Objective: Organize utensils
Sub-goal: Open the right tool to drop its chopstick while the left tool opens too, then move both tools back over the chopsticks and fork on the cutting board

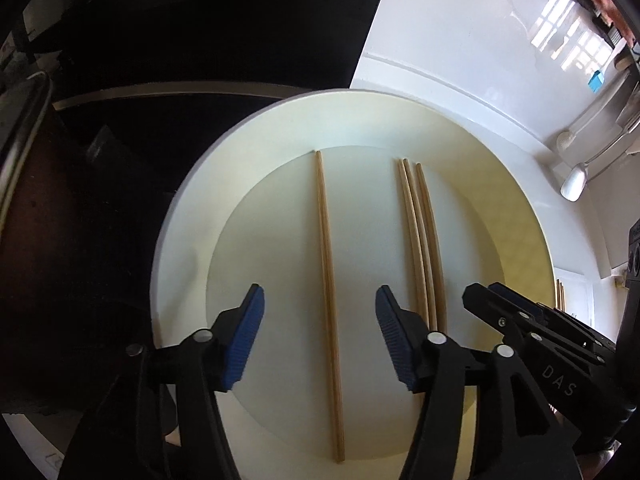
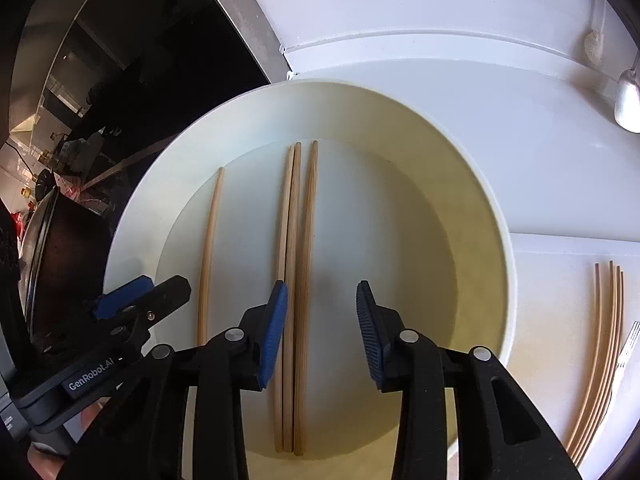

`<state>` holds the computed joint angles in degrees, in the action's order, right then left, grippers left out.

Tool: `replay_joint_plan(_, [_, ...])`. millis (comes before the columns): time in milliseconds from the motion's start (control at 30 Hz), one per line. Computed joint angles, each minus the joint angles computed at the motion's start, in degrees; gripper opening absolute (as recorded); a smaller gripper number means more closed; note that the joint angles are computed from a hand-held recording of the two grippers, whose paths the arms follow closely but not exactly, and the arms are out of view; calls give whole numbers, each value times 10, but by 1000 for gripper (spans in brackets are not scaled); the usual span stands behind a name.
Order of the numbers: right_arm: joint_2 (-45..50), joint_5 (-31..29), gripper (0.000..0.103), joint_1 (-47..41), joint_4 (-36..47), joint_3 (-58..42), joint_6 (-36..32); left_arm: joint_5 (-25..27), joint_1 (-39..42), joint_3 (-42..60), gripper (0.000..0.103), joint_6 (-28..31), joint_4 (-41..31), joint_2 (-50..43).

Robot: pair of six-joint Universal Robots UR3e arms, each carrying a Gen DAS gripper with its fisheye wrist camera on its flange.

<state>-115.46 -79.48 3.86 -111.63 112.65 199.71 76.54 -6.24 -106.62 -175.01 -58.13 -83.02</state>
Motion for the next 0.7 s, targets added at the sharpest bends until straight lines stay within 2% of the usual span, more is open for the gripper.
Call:
replay_joint_plan(367, [-136,-46,50,0,67,5,2,11,10,-12,84,25,-21,84])
replay_joint_plan(500, [-183,-78,54,24,90,11,34,2,10,-21,88,33,-54,118])
replay_joint_plan(633, [-205,-135,56,78,83,28,96,6,-17,-42,91,37,-50,144])
replay_joint_plan(700, [-239,-147,57,79,112,34,112,7,-37,-45,91,35,-48,146])
